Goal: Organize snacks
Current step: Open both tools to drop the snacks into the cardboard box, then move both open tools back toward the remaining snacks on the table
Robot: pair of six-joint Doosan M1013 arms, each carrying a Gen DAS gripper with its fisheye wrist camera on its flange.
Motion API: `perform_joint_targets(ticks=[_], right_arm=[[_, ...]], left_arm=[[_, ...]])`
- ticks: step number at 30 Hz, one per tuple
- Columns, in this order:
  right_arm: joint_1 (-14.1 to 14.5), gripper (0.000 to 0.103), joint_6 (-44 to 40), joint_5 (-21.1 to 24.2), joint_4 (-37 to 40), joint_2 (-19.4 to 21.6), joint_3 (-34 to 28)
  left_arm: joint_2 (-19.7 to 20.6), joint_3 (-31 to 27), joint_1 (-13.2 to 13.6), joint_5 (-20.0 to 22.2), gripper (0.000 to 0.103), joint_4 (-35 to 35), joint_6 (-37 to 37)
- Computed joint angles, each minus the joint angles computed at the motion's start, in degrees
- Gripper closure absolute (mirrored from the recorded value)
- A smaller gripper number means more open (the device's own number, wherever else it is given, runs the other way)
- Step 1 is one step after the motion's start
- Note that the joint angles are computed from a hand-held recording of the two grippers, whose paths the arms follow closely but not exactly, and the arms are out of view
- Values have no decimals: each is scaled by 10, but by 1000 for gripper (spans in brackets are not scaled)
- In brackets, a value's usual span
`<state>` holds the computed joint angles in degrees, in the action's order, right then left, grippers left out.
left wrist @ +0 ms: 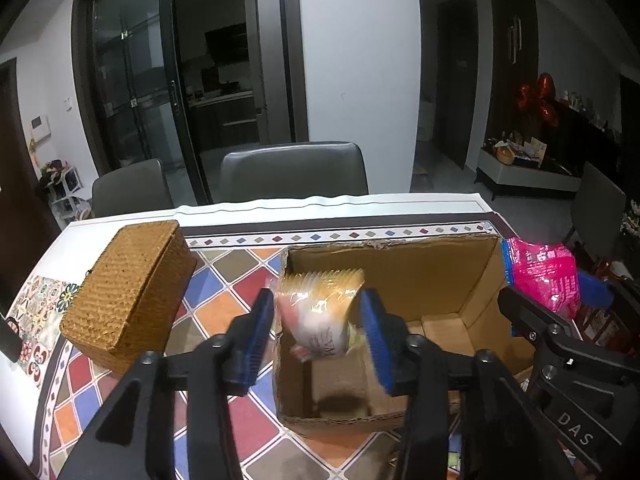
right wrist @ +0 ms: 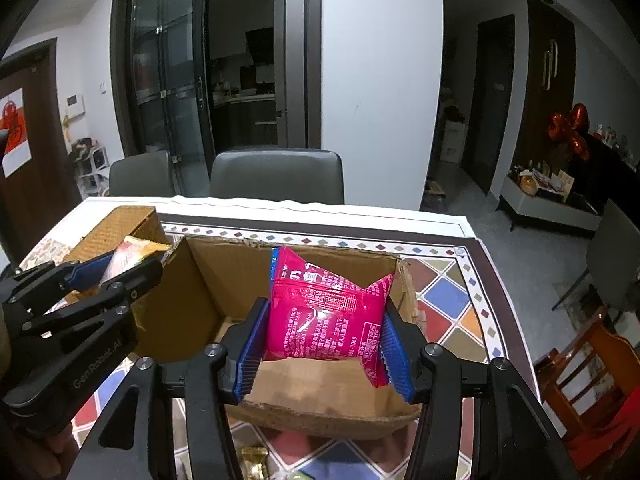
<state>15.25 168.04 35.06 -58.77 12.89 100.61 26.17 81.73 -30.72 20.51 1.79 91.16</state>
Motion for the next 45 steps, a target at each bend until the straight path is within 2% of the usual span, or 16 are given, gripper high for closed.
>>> perform_joint_targets(ticks=[1, 3, 9, 11, 21, 32, 45], right_arm=[[0, 40, 0, 2, -2, 1, -1], [1, 26, 7, 10, -10, 2, -2], [1, 18, 25, 22, -20, -3, 0], [2, 16, 30, 29, -24, -5, 1], [15, 16, 55, 45, -39, -28, 16], [44, 16, 77, 72, -49, -61, 38], [86, 16, 111, 106, -70, -85, 60]], left_arm=[[0, 1, 0, -1, 54, 7, -7], [-1, 2, 0, -2, 46, 19, -20], [-12, 17, -3, -22, 29, 112, -106], [-17, 22, -5, -24, 28, 136, -130], [-49, 54, -3, -31, 26, 124, -122], [-96, 106, -3, -40, 26, 138, -138], [-139, 155, 1, -50, 26, 130, -124]])
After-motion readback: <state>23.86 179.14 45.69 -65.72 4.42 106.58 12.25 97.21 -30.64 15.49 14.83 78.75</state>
